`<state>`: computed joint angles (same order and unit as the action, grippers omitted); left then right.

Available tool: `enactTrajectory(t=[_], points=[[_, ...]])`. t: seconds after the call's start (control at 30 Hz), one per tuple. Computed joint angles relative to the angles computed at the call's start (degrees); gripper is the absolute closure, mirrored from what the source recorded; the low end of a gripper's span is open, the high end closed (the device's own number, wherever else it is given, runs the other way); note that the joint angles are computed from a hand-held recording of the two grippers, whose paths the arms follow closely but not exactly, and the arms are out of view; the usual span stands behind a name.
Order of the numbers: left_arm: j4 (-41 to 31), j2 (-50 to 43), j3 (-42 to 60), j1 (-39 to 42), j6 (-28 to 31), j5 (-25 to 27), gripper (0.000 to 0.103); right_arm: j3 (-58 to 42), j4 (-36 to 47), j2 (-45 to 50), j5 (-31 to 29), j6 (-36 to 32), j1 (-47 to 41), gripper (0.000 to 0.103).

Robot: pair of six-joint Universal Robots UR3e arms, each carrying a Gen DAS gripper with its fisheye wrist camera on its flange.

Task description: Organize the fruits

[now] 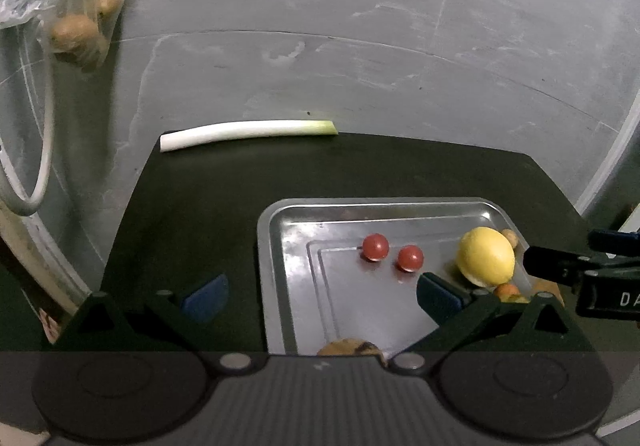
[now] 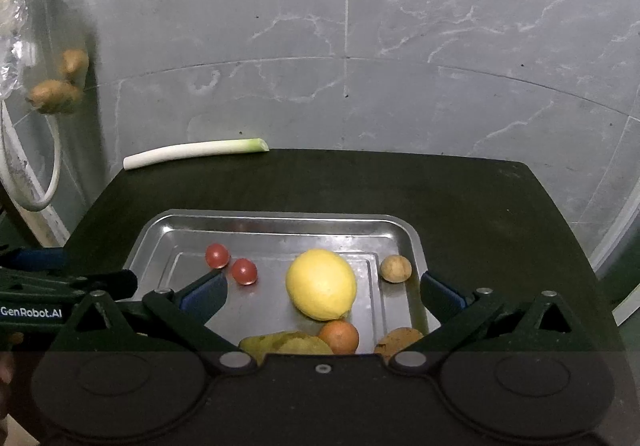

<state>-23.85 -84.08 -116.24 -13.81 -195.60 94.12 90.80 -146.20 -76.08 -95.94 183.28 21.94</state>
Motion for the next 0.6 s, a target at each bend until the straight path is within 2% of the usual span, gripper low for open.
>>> enactTrajectory(t=[0.27,0.6], points=[[-0.62,-0.53,0.89,-2.21,-1.77,2.42,0.001,4.41,-3.51,-2.52,1.05,-1.18,-0.92,0.001],[-2.71,-0.46,2.74,-7.87,-7.31,9.9,0.001,12.88,-7.36,-9.14,4.94,-4.76,-4.12,0.001]])
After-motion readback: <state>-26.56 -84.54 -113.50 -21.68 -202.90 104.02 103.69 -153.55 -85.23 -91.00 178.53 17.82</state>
